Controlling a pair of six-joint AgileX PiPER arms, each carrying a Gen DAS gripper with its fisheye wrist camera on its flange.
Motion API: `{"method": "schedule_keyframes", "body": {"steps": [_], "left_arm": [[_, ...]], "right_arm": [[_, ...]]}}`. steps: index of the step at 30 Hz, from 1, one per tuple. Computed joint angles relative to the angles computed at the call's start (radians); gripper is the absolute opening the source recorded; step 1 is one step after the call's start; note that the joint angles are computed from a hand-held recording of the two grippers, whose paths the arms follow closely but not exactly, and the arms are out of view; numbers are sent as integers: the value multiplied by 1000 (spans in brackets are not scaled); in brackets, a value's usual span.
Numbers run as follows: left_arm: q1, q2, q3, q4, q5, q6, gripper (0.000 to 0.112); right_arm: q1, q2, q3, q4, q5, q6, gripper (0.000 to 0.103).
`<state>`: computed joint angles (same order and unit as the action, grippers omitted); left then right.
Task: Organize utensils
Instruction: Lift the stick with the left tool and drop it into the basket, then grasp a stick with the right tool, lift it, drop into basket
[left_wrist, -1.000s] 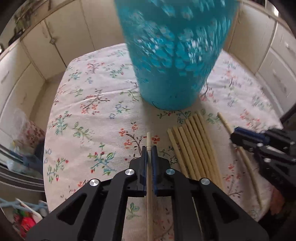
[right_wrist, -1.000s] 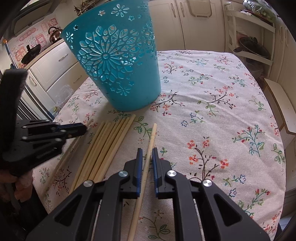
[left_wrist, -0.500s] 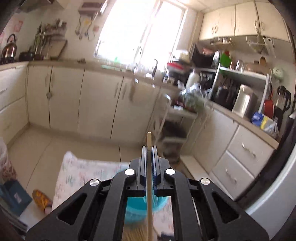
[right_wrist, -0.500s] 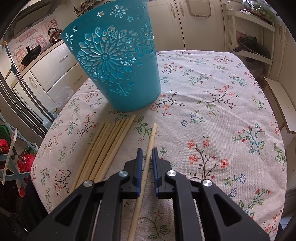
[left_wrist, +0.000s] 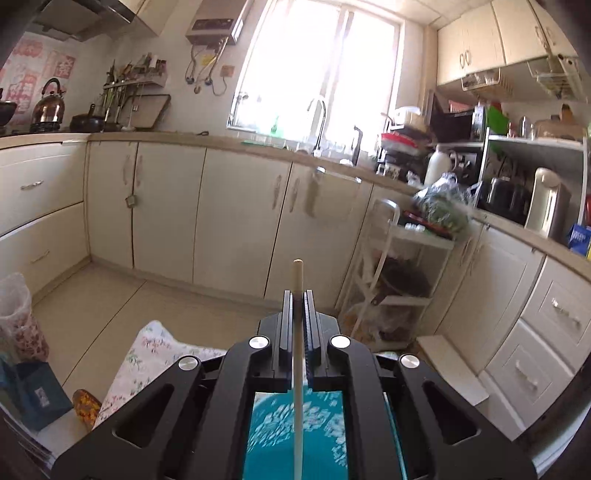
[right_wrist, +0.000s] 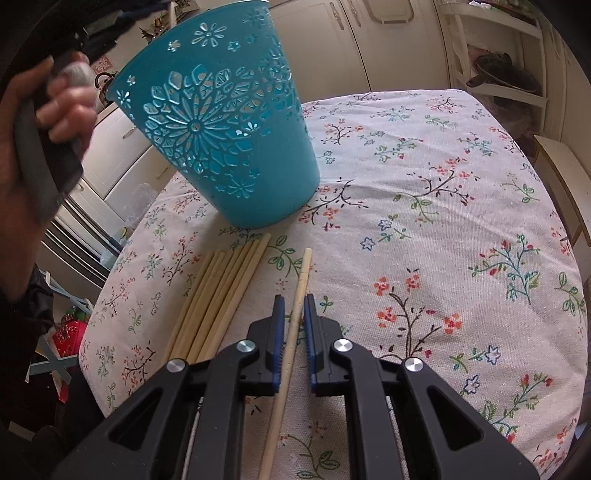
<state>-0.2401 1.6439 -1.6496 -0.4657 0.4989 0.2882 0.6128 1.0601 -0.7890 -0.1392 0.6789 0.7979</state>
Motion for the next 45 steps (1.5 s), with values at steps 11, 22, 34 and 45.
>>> {"method": "schedule_keyframes", "body": {"steps": [11, 22, 34, 45], "left_arm": [[80, -156, 200, 46, 41, 103, 60], [461, -255, 512, -229, 200, 301, 87], [434, -200, 612, -182, 167, 324, 87], [460, -182, 609, -258, 195, 377, 87]], "right_arm": [[183, 106, -114, -245, 164, 171, 24], [236, 1, -44, -315, 131, 368, 6], [246, -71, -379, -577, 80, 478, 6], [-60, 325, -674, -632, -174, 461, 6]]}}
